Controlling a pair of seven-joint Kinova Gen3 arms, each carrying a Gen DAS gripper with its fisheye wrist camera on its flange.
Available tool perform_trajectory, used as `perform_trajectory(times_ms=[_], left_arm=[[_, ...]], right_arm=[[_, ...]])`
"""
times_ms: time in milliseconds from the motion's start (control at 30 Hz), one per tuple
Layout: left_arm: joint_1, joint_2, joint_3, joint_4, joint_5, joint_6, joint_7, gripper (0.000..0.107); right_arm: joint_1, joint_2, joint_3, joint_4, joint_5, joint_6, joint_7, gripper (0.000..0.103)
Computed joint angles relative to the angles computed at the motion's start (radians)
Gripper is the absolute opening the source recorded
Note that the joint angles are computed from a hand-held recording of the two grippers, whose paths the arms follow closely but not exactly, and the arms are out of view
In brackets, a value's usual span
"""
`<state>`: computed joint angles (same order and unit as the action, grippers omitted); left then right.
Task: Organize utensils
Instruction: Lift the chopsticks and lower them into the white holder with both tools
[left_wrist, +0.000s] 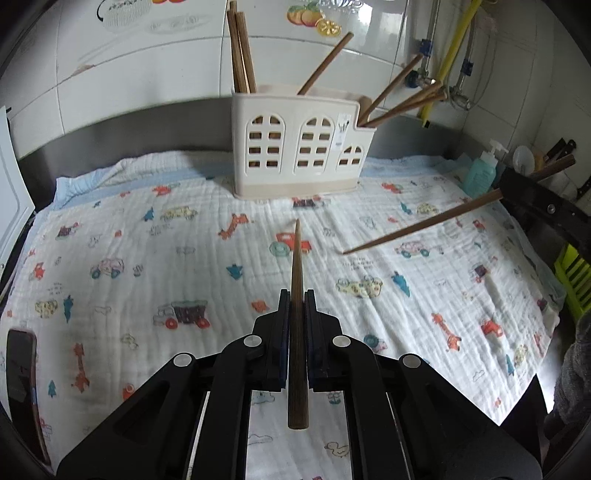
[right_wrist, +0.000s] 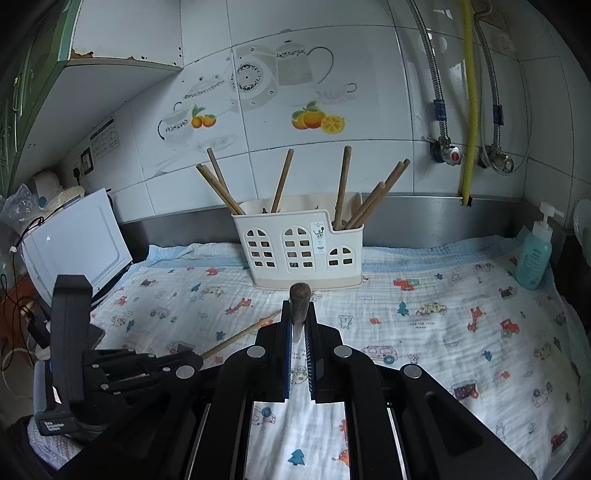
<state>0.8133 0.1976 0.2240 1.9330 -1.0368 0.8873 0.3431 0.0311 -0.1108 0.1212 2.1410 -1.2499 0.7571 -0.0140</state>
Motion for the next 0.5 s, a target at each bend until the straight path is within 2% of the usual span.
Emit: perform_trajectory(times_ms=[200,500], left_arm=[[-0.027,-0.051,0.008,-0.005,-0.036,0.0,-0.031,0.006],[-0.099,-0.12,0.037,-0.056,-0.046,-0.011,-0.169,0.006]], right_arm=[[0.004,0.023,0.001,-0.098,0.077,0.077,-0.063,0.006],[0.016,0.062,-0.013,-0.303,0.161,0.175,-0.173,0.006]])
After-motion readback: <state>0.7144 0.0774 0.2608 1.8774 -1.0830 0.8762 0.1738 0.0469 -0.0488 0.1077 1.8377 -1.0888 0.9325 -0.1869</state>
